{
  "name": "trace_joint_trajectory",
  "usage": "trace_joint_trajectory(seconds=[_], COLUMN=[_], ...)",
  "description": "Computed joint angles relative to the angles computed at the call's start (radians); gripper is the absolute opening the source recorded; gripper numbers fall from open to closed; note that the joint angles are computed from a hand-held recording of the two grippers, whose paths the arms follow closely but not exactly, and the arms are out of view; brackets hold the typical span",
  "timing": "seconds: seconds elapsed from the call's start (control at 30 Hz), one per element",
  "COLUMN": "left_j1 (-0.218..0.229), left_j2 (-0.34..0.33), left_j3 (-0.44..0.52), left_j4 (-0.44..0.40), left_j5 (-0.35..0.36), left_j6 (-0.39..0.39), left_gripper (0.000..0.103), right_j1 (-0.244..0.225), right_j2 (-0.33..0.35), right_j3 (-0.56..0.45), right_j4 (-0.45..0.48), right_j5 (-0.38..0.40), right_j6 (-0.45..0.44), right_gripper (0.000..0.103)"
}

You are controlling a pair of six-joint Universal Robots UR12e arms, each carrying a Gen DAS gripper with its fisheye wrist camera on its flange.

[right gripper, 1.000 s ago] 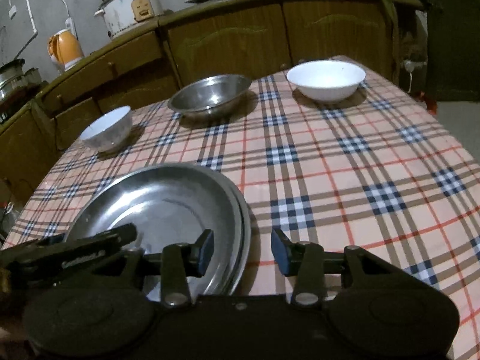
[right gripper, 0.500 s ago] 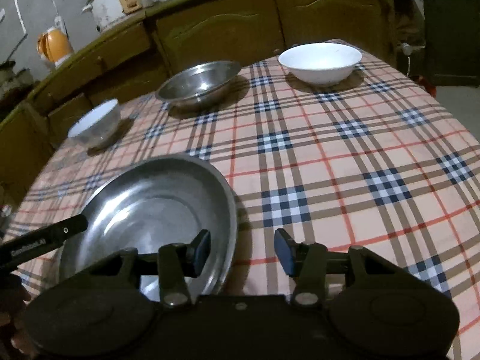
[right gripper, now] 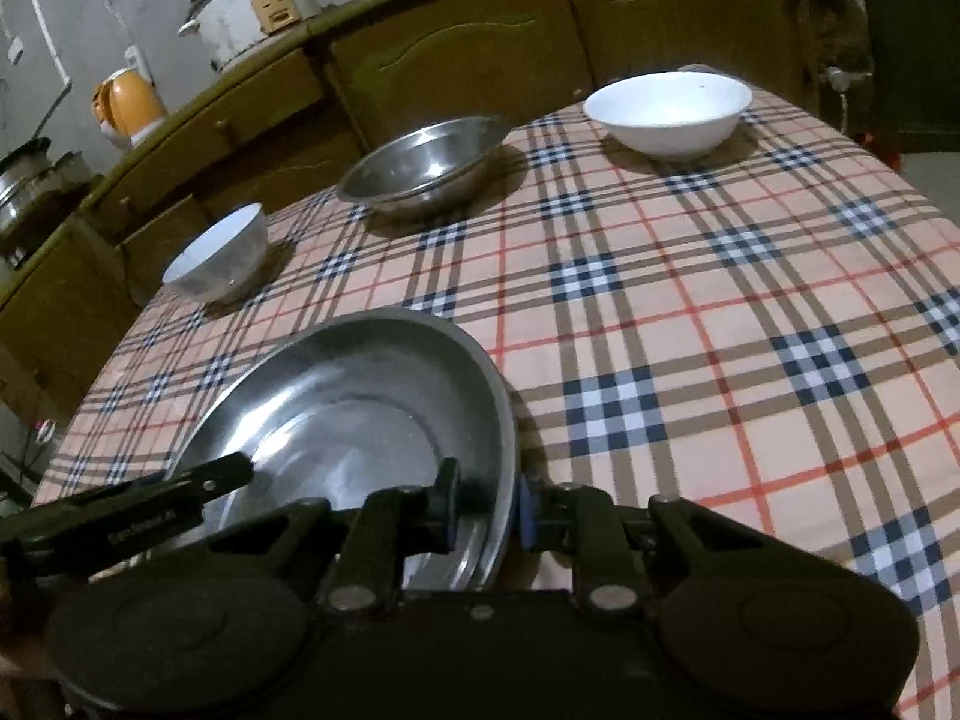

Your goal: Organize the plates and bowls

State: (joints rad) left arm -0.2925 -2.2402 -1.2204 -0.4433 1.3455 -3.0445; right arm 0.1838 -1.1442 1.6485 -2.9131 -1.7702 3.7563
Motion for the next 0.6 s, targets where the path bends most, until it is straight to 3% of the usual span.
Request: trace_joint_trajectory(seconds=[0.6], left_j1=[-0.005], left_j2=[0.058], left_j3=[-0.017], left_j4=[0.086], left_j5=[0.027], left_j6=[0.009], left_gripper=[0.038], right_j1=[0.026], right_j2=[-0.045], right_j3=[-0.010], right_j4=[-0.077], right_j5=[-0.081], right_j6=[-0.075], right_gripper=[0.024])
